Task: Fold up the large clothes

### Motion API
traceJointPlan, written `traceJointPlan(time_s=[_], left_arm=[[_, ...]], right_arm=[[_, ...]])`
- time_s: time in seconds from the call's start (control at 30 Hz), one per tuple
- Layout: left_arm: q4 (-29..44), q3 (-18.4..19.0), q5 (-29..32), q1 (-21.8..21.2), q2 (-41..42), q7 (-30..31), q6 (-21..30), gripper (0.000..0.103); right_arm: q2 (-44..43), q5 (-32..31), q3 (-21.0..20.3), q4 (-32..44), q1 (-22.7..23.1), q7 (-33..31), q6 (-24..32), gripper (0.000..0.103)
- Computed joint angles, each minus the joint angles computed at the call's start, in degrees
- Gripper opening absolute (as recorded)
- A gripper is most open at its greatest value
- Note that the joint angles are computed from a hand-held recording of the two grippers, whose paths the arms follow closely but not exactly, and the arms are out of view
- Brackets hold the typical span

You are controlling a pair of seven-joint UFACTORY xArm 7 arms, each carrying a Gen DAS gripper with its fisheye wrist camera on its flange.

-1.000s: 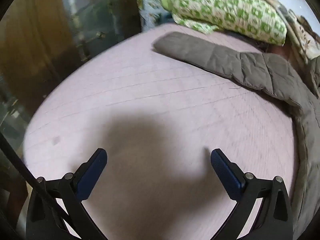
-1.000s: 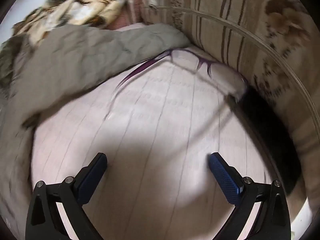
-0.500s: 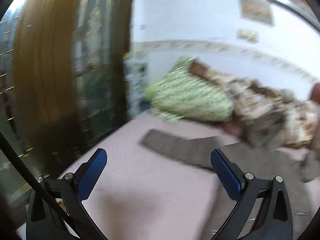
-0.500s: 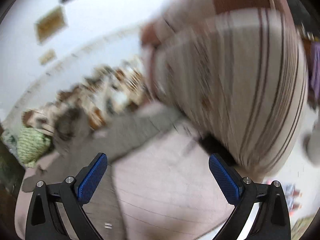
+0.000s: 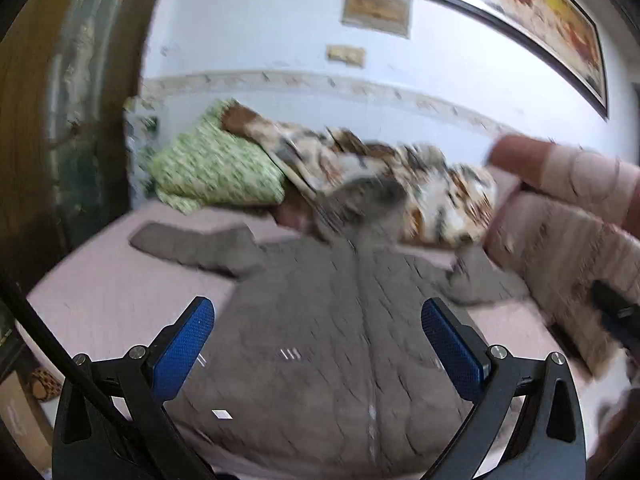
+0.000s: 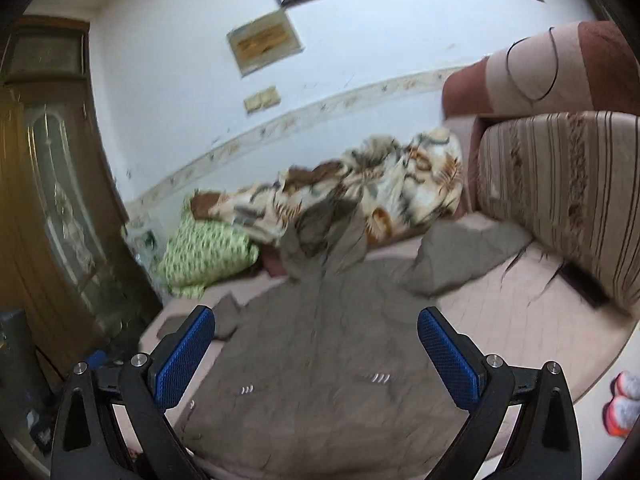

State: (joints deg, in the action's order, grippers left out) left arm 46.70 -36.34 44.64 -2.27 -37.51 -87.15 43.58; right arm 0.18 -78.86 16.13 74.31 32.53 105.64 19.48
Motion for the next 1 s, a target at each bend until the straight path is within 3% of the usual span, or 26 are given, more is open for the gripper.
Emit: traceJointPlan(time_s=[0.07, 0.17, 0.3, 0.5, 1.0], left_arm=[[0.8, -2.6, -0.2, 0.6, 2.0, -0.2, 3.9, 0.103], [1.6, -2.1, -0.1, -0.2, 5.3, 0.0, 7.4, 0.103], [-1.9, 3.1, -1.3, -4.4, 3.9, -0.4, 7.2, 0.103], [-2.8, 6.3, -0.8, -6.8, 5.0, 1.4, 7.5, 0.103], [-1.8, 9.1, -1.2, -9.7, 8.5, 2.5, 8.5, 0.103]], right_arm=[[3.6, 3.7, 0.7, 1.3, 1.1, -3.9, -0.8, 0.103], [6.3, 7.0, -0.3, 2.0, 3.7, -8.5, 0.2, 0.103], [8.9, 7.8, -2.5, 4.1, 6.7, -10.6, 1.1, 0.103], [11.9, 8.0, -4.8, 6.4, 10.1, -13.2, 1.3, 0.103], [13.5, 14.9, -7.8, 5.7, 11.0, -17.6, -1.6, 0.103]])
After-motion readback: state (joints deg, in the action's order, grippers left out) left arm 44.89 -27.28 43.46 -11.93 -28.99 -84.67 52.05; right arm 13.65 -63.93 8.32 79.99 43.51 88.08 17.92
